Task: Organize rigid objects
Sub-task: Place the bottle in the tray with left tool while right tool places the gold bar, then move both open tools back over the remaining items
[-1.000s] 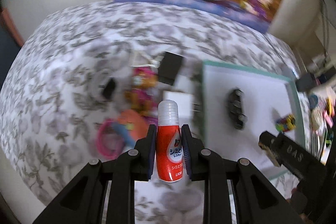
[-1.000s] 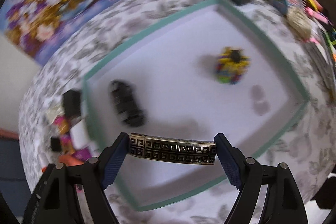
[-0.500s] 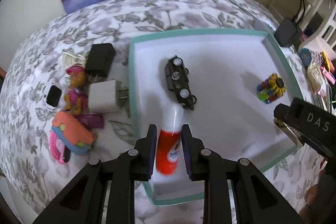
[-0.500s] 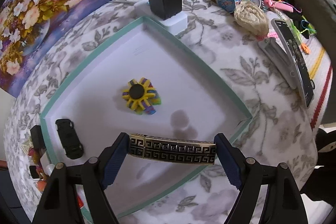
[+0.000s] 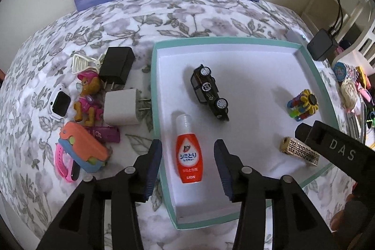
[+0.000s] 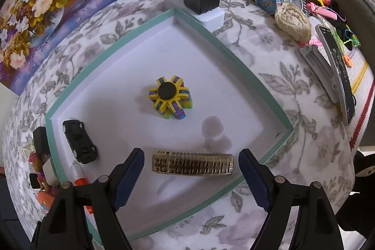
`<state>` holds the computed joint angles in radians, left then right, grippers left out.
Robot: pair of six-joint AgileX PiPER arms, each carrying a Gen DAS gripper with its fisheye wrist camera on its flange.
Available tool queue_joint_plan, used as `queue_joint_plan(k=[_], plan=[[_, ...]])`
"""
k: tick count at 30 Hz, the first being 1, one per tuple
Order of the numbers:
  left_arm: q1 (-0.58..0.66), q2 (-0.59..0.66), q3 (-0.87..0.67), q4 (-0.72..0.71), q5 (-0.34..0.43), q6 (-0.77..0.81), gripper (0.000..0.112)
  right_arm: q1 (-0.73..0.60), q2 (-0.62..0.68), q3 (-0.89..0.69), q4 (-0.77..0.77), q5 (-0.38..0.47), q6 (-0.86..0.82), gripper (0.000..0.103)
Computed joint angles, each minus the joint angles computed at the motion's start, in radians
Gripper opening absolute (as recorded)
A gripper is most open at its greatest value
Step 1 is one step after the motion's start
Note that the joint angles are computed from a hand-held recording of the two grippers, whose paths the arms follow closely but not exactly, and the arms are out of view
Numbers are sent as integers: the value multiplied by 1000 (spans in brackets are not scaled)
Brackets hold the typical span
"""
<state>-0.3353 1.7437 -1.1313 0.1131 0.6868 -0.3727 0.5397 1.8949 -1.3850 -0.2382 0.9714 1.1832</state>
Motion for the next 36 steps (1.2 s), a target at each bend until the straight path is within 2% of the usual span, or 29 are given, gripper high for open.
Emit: queue_joint_plan(k=[2, 5, 11, 14, 17, 20, 25, 29, 36], plan=[[8, -3, -3, 4, 2, -7, 55, 3, 1, -4, -7, 5, 4, 96], [32, -13, -1, -10, -2, -3, 63, 7, 1, -8, -15, 10, 11, 102], [102, -19, -1, -32, 6, 4, 70, 20, 3, -19, -33, 19, 14, 103], [158, -24, 6, -56, 6, 8, 81, 30, 10, -31, -45, 29, 17, 103], [210, -32, 7, -37, 12, -25, 82, 54, 21, -55, -68, 46, 23, 103], [265, -38, 5, -23, 22, -40, 90, 84, 35, -89, -89, 61, 14, 103], [378, -52, 11, -57, 26, -15, 90, 137, 75, -167, -135, 101, -4, 103], [458, -73, 21, -68, 21, -12, 90, 172, 76, -191, -149, 56, -17, 103], [629, -79, 2, -194, 57, 80, 90, 246, 127, -298, -142, 4, -87, 103]])
